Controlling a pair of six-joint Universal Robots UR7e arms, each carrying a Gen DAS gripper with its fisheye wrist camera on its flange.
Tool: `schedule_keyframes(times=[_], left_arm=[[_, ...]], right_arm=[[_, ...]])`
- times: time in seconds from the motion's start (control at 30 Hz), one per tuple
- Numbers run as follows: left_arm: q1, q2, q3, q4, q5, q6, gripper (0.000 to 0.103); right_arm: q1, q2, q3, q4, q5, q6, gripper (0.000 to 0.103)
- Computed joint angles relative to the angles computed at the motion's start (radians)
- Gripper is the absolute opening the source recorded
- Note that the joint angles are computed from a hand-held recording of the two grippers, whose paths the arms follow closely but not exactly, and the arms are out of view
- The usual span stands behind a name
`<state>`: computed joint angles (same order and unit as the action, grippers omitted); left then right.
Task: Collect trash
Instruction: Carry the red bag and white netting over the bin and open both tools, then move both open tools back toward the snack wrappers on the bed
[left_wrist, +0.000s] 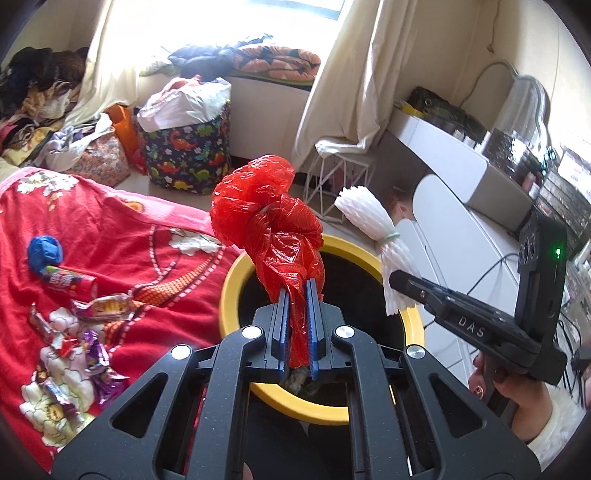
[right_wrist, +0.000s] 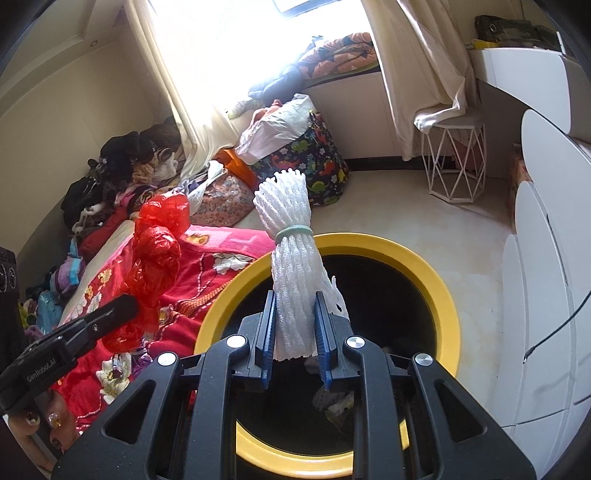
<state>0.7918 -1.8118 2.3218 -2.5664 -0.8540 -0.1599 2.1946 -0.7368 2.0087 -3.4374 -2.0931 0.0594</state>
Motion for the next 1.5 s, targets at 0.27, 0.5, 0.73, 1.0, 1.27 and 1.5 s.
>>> schedule_keyframes(times=[0.27,0.5,0.73,1.0,1.27,1.5], left_arm=[[0.0,0.046,0.006,0.0,-0.032,0.015,0.005],[0.021,0.075,-0.001,-0.017,-0.067,0.013,0.042],[0.011,0.05,0.012,-0.04,-0.01,-0.03,0.085],[0.002,0.02,0.018,-0.055,0.046,-0.052,0.092],[-0.002,-0.016,0.019,-0.053,0.087,-0.059,0.092],[-0.006,-0.054,0.022,-0.04,0.145,-0.056,0.092]], right_arm=[[-0.018,-0.017,0.031,-0.01,-0.018,0.03,0.02],[-0.033,-0.025,0.052,-0.025,-0.035,0.069,0.044],[-0.039,-0.023,0.056,-0.021,-0.034,0.085,0.048],[-0.028,-0.011,0.042,-0.023,-0.024,0.07,0.052],[-0.005,0.006,0.022,-0.042,-0.014,0.046,0.06],[0.021,0.03,-0.009,-0.031,0.002,0.022,0.065]])
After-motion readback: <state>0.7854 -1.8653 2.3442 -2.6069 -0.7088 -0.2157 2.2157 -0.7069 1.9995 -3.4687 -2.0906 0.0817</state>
